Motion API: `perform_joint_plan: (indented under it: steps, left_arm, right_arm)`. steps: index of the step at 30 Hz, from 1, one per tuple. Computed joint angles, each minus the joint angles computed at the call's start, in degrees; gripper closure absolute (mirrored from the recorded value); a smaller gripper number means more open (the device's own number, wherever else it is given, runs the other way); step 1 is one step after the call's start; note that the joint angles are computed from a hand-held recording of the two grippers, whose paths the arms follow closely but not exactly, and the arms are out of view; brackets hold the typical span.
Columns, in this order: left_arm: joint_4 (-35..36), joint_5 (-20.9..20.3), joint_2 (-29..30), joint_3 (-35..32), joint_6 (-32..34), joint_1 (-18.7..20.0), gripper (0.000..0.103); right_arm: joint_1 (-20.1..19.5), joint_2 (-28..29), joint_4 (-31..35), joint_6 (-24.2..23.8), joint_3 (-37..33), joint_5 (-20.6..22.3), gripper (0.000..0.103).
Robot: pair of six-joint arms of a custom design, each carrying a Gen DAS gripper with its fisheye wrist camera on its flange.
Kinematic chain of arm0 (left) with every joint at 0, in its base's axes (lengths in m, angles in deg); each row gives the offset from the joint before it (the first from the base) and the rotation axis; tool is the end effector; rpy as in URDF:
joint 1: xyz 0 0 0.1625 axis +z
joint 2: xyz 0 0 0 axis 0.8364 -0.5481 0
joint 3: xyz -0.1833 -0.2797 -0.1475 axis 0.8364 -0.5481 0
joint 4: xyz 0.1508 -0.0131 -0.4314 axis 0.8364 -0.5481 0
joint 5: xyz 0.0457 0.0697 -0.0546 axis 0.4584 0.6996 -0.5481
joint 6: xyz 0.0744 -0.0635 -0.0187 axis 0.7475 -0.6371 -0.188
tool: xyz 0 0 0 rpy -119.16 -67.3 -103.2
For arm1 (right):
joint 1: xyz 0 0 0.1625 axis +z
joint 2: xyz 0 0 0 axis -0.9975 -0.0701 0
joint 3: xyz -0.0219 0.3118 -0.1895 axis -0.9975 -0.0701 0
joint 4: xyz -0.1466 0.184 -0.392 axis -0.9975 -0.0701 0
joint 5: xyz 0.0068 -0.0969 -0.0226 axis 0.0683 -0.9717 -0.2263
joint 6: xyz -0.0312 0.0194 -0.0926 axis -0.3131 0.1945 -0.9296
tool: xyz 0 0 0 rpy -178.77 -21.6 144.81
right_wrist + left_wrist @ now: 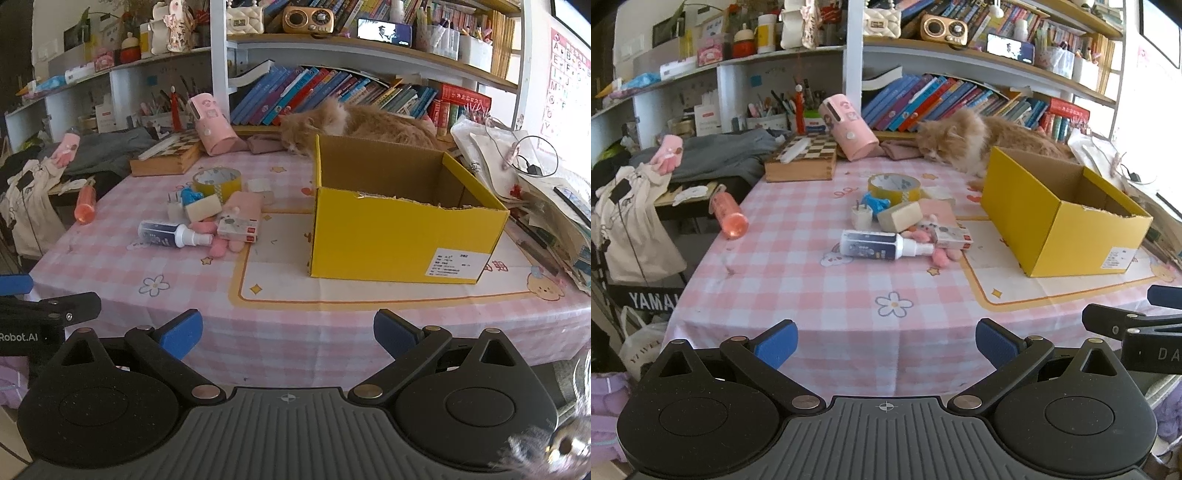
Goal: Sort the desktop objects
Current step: 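Reach the right tool to the white card and close on it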
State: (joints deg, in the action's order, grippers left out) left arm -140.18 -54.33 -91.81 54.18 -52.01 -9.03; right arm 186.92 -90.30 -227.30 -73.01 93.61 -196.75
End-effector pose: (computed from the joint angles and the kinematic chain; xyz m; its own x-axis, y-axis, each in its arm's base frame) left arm -0.1572 -0.4824 0.1110 -0.7289 0.1795 -0.6607 0.6018 0.6281 -0.4933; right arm 0.1675 -0.4587 0.1124 -0.7101 -0.0242 0.7037 -0.5658 0.6144 -0.5498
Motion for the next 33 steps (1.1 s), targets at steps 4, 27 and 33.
perform_joint_plan:
  steps: [4,27,33]
  left_arm:
    - [0.32,0.34,-0.67,0.10,-0.05,0.57,0.000]
    - [-1.38,4.35,0.87,-2.99,1.11,3.99,0.000]
    - [-1.81,2.46,4.56,-7.63,4.54,5.76,0.000]
  right_arm:
    - [-0.28,0.45,1.14,1.35,-0.82,1.21,0.003]
    - [-0.24,7.31,10.95,0.08,-10.88,6.05,0.029]
    - [-0.74,9.41,14.46,-0.41,-15.26,6.18,0.029]
